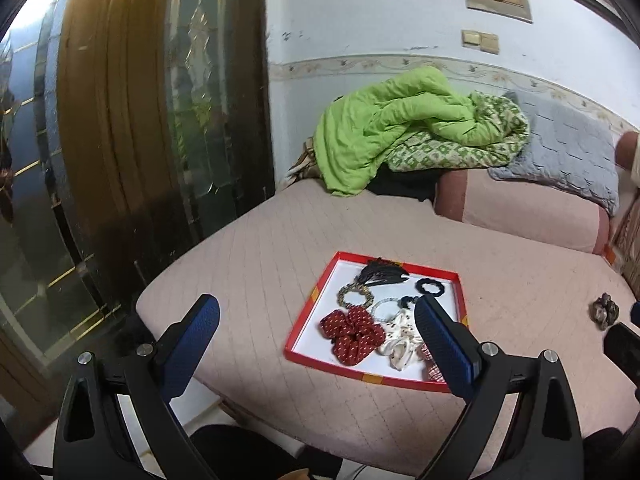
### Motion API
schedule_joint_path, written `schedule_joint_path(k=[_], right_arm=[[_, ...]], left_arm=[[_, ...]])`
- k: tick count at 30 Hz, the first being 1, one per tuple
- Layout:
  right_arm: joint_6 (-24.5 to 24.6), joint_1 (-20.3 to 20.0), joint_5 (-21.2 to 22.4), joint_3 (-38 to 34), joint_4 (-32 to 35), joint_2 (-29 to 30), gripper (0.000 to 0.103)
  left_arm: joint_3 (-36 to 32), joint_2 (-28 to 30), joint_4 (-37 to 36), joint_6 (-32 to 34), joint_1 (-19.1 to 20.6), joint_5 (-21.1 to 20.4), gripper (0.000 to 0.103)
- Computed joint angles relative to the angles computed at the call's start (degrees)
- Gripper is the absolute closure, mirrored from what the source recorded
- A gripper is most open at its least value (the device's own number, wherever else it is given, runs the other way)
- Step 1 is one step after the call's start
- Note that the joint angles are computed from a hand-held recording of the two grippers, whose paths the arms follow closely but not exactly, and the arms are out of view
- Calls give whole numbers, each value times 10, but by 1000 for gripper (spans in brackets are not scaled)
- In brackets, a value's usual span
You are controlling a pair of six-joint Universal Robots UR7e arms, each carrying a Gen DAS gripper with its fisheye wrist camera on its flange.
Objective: Organize jewelry
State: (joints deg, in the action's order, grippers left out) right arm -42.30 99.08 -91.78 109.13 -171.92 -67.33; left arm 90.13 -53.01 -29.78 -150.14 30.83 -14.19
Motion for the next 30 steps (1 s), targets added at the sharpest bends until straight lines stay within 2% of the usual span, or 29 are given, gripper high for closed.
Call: schedule_joint_path(k=[6, 8, 10, 14, 18, 23, 30], right_arm=[[-10, 6, -12, 12, -21, 10, 9], [-16, 8, -22, 13, -25, 17, 9], [-22, 9, -32, 10, -20, 27, 9], [-22, 10, -42, -2, -9, 45, 9], [-24, 12, -45, -7, -10, 57, 9], [-27, 12, -51, -9, -4, 67, 9], [-27, 9, -61, -12, 1, 73, 9]], left_arm=[[29, -28, -102, 101, 18, -20, 5], [37, -32, -120, 114, 25, -26, 5], [38, -30, -123, 118, 34, -32, 5], [58, -43, -194, 191, 49, -37, 5], [66, -46, -205, 189, 56, -39, 5], [57, -39, -177, 167, 60, -40, 5], [69, -41, -235, 223, 69, -41, 5]])
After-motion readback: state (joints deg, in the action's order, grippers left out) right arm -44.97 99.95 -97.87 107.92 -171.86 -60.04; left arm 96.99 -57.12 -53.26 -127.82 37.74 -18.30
